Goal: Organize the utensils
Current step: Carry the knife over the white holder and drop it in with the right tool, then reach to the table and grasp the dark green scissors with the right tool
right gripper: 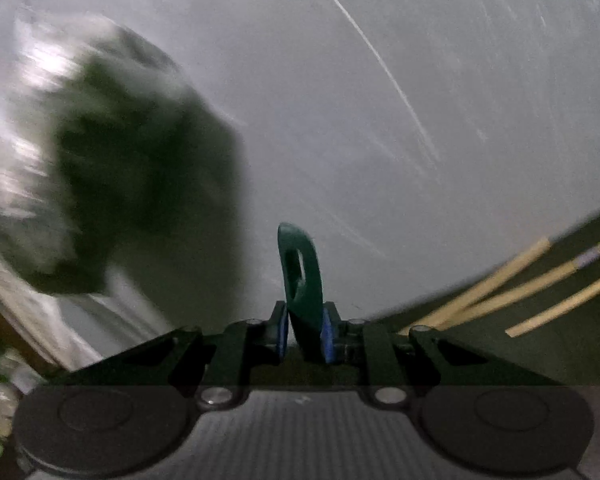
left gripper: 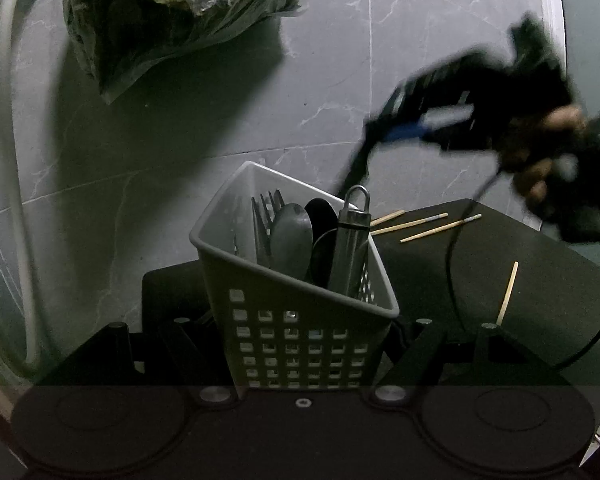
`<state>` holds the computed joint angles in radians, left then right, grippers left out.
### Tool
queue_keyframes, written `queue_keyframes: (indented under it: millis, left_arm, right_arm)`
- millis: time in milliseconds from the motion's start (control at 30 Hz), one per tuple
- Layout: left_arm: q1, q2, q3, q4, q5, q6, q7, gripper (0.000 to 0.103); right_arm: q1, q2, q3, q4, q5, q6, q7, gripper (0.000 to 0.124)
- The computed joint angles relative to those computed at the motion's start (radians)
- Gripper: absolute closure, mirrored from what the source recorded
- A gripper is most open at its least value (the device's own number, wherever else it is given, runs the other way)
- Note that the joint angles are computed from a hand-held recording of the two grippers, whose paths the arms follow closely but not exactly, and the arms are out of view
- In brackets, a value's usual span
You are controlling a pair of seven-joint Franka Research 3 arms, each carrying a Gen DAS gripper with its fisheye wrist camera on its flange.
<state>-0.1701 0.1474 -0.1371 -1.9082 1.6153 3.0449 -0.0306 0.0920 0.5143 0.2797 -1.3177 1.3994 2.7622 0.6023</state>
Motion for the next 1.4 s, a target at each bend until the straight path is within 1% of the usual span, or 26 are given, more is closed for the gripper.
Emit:
queue_keyframes:
  millis: [33, 100, 167, 233, 267, 333, 433, 533, 567, 667, 767, 833, 867, 967, 1000, 1033, 1067, 1133, 1200, 1233, 1267, 1300, 1333, 1400]
  left_arm:
    - [0.0, 0.0, 0.0, 0.0, 0.002, 0.001, -0.001, 0.027]
    - [0.0, 0.001, 0.0, 0.002, 0.005, 0.002, -0.004, 0.027]
    - [0.0, 0.001, 0.0, 0.003, 0.013, 0.002, -0.012, 0.027]
    - [0.001, 0.003, 0.0, 0.004, 0.019, 0.003, -0.017, 0.027]
    - [0.001, 0.003, 0.0, 0.005, 0.021, 0.003, -0.018, 0.027]
    - [0.002, 0.003, -0.001, 0.005, 0.027, 0.003, -0.026, 0.027]
    - [0.003, 0.003, -0.002, 0.006, 0.04, 0.002, -0.041, 0.027]
    - [0.005, 0.003, -0.004, 0.007, 0.059, 0.004, -0.059, 0.027]
    - [0.006, 0.004, -0.005, 0.008, 0.063, 0.004, -0.063, 0.027]
    - [0.008, 0.004, -0.008, 0.008, 0.065, 0.003, -0.065, 0.027]
    - [0.009, 0.004, -0.009, 0.008, 0.064, 0.003, -0.063, 0.027]
    - [0.009, 0.005, -0.009, 0.008, 0.066, 0.003, -0.065, 0.027]
    - [0.009, 0.005, -0.009, 0.009, 0.067, 0.002, -0.066, 0.027]
    - [0.01, 0.005, -0.01, 0.009, 0.067, 0.002, -0.066, 0.027]
    - [0.01, 0.005, -0.01, 0.009, 0.067, 0.002, -0.066, 0.027]
    - [0.01, 0.005, -0.01, 0.008, 0.068, 0.002, -0.067, 0.027]
    - [0.01, 0.005, -0.01, 0.009, 0.069, 0.002, -0.067, 0.027]
    - [0.01, 0.006, -0.01, 0.01, 0.067, 0.002, -0.066, 0.027]
    - [0.01, 0.009, -0.01, 0.013, 0.066, 0.002, -0.064, 0.027]
    - [0.009, 0.009, -0.01, 0.012, 0.066, 0.003, -0.064, 0.027]
    - [0.009, 0.009, -0.01, 0.013, 0.065, 0.003, -0.063, 0.027]
    - [0.009, 0.01, -0.01, 0.013, 0.064, 0.004, -0.062, 0.027]
    - [0.009, 0.01, -0.01, 0.013, 0.062, 0.003, -0.061, 0.027]
    - [0.01, 0.009, -0.008, 0.012, 0.066, 0.005, -0.064, 0.027]
  right_arm:
    - [-0.032, -0.036, 0.034, -0.031, 0.086, -0.008, -0.096, 0.111]
    - [-0.063, -0.097, 0.054, -0.08, 0.233, -0.057, -0.241, 0.112]
    - [-0.056, -0.126, 0.045, -0.093, 0.278, -0.097, -0.297, 0.111]
    - [-0.046, -0.147, 0.026, -0.102, 0.282, -0.147, -0.32, 0.111]
    - [-0.048, -0.18, 0.013, -0.131, 0.279, -0.179, -0.323, 0.111]
    - [-0.034, -0.224, -0.007, -0.173, 0.287, -0.213, -0.375, 0.112]
    - [-0.002, -0.257, -0.041, -0.207, 0.257, -0.25, -0.395, 0.112]
    - [0.046, -0.291, -0.071, -0.26, 0.238, -0.234, -0.431, 0.112]
    - [0.054, -0.307, -0.086, -0.287, 0.23, -0.24, -0.426, 0.111]
    - [0.09, -0.301, -0.111, -0.299, 0.215, -0.227, -0.404, 0.111]
    - [0.106, -0.294, -0.12, -0.305, 0.222, -0.222, -0.406, 0.111]
    - [0.116, -0.294, -0.118, -0.308, 0.241, -0.204, -0.435, 0.111]
    - [0.121, -0.295, -0.119, -0.312, 0.231, -0.205, -0.437, 0.111]
    - [0.144, -0.268, -0.122, -0.285, 0.121, -0.182, -0.379, 0.109]
    - [0.15, -0.265, -0.125, -0.283, 0.06, -0.181, -0.341, 0.107]
    - [0.151, -0.26, -0.125, -0.28, 0.018, -0.184, -0.315, 0.1]
    - [0.148, -0.259, -0.123, -0.279, -0.003, -0.183, -0.305, 0.086]
    - [0.131, -0.267, -0.118, -0.29, 0.004, -0.192, -0.31, 0.071]
    - [0.102, -0.276, -0.118, -0.298, 0.052, -0.236, -0.317, 0.065]
    - [0.093, -0.279, -0.118, -0.302, 0.086, -0.243, -0.33, 0.057]
    - [0.088, -0.28, -0.12, -0.304, 0.117, -0.235, -0.341, 0.045]
    - [0.088, -0.28, -0.123, -0.302, 0.139, -0.214, -0.345, 0.039]
    - [0.092, -0.274, -0.128, -0.296, 0.146, -0.178, -0.339, 0.029]
    - [0.106, -0.248, -0.137, -0.27, 0.101, -0.099, -0.28, 0.026]
